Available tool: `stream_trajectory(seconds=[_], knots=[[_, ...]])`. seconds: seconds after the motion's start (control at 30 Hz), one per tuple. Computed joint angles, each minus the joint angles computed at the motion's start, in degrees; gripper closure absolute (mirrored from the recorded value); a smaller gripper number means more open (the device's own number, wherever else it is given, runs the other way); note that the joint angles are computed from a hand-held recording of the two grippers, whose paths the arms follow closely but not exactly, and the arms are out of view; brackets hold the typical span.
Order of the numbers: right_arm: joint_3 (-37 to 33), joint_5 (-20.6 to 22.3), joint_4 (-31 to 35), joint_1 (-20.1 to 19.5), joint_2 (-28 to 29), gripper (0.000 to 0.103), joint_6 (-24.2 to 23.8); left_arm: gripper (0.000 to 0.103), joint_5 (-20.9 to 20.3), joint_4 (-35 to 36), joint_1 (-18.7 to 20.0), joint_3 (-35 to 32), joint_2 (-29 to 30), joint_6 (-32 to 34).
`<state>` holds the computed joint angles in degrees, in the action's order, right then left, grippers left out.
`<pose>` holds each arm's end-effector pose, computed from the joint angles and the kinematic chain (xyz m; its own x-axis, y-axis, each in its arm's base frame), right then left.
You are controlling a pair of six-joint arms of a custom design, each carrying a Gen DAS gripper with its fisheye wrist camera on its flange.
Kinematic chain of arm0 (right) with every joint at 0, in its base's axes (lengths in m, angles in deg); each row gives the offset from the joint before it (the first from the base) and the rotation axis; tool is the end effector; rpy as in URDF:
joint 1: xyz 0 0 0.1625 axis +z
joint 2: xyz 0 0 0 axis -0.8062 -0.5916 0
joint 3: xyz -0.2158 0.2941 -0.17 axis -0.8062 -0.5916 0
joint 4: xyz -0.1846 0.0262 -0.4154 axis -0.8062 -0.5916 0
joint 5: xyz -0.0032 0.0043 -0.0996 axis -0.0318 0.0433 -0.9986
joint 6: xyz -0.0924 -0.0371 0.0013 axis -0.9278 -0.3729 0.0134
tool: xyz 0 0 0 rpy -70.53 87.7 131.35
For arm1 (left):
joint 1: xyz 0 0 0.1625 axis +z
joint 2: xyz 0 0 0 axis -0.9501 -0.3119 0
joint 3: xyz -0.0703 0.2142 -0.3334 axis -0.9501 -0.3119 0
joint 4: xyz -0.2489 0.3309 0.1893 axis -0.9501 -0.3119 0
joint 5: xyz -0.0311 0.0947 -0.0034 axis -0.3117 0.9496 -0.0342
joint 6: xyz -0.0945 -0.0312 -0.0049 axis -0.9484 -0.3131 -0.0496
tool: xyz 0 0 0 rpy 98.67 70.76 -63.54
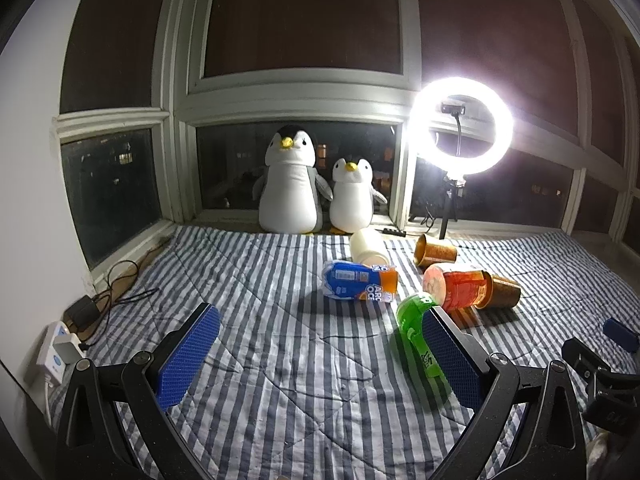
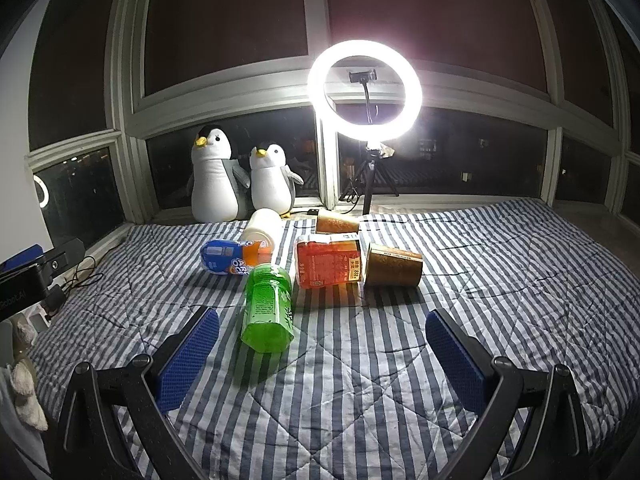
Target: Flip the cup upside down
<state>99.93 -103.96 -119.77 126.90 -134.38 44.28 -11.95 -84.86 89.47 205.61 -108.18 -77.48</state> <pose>0.0302 -0.3635 0.3269 -0.7582 -0.0605 0.6492 -0.5980 0.4612 -0.6555 -0.3817 -0.3624 0.0179 -0.7262 -0.0986 -0.6803 0.5893 0.4204 -0.6899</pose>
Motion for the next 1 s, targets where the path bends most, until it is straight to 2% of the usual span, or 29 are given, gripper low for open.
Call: stream_trajectory(seconds=[0.17, 0.27, 0.37, 0.47, 0.53, 0.63, 0.77, 1.0], knots=[[-0.49, -0.32, 0.09, -0.37, 0.5, 0.001, 0.49, 0.0, -3.17, -9.32, 2.89, -1.3, 1.71, 9.34], [-0.69, -0.34, 0.3, -0.84, 0.71, 0.001, 0.64, 0.0, -6.38, -15.38, 5.7, -3.55, 3.38, 18.69], [-1.1, -0.4, 0.91, -1.4, 0.68, 0.001, 0.94, 0.0, -9.77, -19.81, 9.2, -7.31, 5.58, 30.76], [-1.67, -0.62, 1.23, -2.07, 1.05, 0.001, 1.19, 0.0, -14.26, -21.17, 12.86, -11.37, 6.97, 40.63], [-2.09, -1.27, 1.34, -2.19, 1.6, 0.001, 1.52, 0.0, -16.92, -20.47, 15.63, -14.86, 8.19, 46.97], [-3.01, -2.65, 1.39, -2.21, 2.81, 0.001, 2.11, 0.0, -18.8, -17.09, 18.64, -20.19, 10.67, 55.72], [-4.71, -5.27, 1.16, -1.51, 5.0, 0.001, 2.89, 0.0, -22.61, -12.81, 22.14, -27.16, 14.07, 65.23], [-8.93, -9.59, 1.89, 0.27, 9.23, 0.001, 4.46, 0.001, -27.24, -0.43, 27.19, -41.06, 20.99, 72.94]])
